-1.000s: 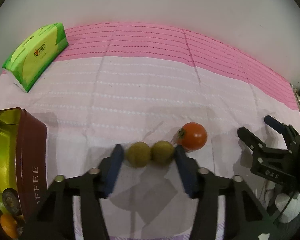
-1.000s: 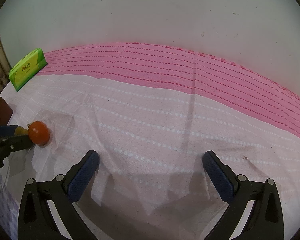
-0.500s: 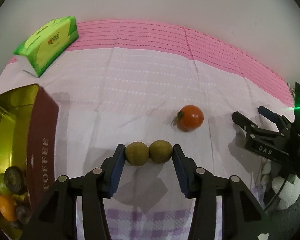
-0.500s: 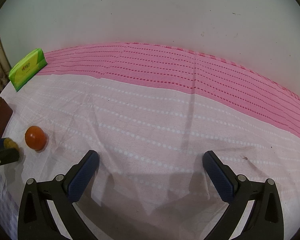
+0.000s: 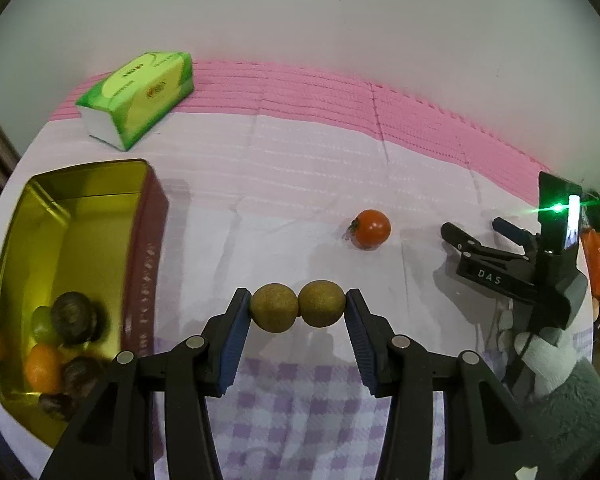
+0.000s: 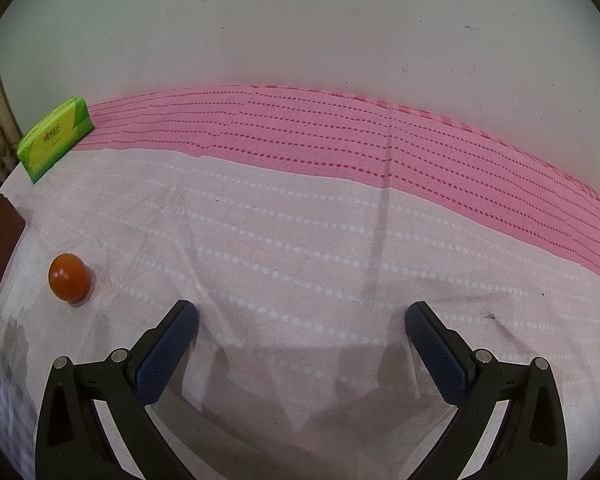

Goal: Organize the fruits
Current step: 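Close the left gripper on both small olive-green kiwis and lift them, then carry the two kiwis into the tin tray and open the left gripper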

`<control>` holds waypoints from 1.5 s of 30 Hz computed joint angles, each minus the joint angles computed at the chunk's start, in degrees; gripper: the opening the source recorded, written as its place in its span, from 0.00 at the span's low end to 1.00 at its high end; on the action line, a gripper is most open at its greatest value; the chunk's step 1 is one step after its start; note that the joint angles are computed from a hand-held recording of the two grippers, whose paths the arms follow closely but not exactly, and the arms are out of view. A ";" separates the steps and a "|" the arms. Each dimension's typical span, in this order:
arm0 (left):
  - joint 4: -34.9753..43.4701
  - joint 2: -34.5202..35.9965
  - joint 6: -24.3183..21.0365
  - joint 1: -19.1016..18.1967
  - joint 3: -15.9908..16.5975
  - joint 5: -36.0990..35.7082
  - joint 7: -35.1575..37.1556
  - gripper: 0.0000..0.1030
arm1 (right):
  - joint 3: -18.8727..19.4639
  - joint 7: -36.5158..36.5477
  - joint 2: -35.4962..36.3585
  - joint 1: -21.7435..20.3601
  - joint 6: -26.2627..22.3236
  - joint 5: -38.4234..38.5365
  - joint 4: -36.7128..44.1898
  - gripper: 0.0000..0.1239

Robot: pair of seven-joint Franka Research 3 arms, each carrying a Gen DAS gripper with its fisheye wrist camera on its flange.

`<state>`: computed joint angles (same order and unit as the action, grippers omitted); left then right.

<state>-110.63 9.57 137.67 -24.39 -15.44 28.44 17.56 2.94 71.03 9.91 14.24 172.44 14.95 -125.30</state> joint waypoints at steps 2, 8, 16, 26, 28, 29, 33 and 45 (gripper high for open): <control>-1.00 -1.50 -0.43 0.05 -0.10 -0.28 -0.04 0.43 | -0.03 -0.01 0.01 0.02 -0.03 0.00 0.03 0.83; -5.43 -7.10 -2.52 0.79 -0.69 -1.11 -1.06 0.43 | -0.07 -0.01 0.01 0.06 -0.04 -0.01 0.04 0.83; -12.64 -15.88 -6.03 3.25 -1.42 -2.55 -4.09 0.43 | -0.11 0.07 0.00 0.08 -0.07 -0.08 0.05 0.83; -18.95 -22.90 -9.25 5.57 -1.71 -4.64 -5.00 0.43 | -0.11 0.10 0.03 0.06 -0.08 -0.14 0.10 0.83; -19.85 -23.74 -9.90 5.80 -1.82 -4.94 -5.06 0.43 | -0.11 0.06 0.03 0.05 -0.07 -0.12 0.10 0.83; -20.19 -24.06 -10.00 5.84 -1.76 -5.37 -4.86 0.43 | -0.11 0.06 0.03 0.05 -0.07 -0.12 0.10 0.83; -22.09 -25.60 -10.34 5.79 -1.86 -6.85 -4.74 0.43 | -0.11 0.04 0.04 0.04 -0.08 -0.11 0.12 0.83; -25.92 -26.42 -7.47 4.21 -2.04 -11.96 -2.51 0.43 | -0.22 0.31 0.02 0.15 -0.13 -0.34 0.14 0.83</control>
<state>-136.54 -16.86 130.21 -20.18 -17.48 16.48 15.05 2.72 71.34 9.94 14.39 172.31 14.60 -125.16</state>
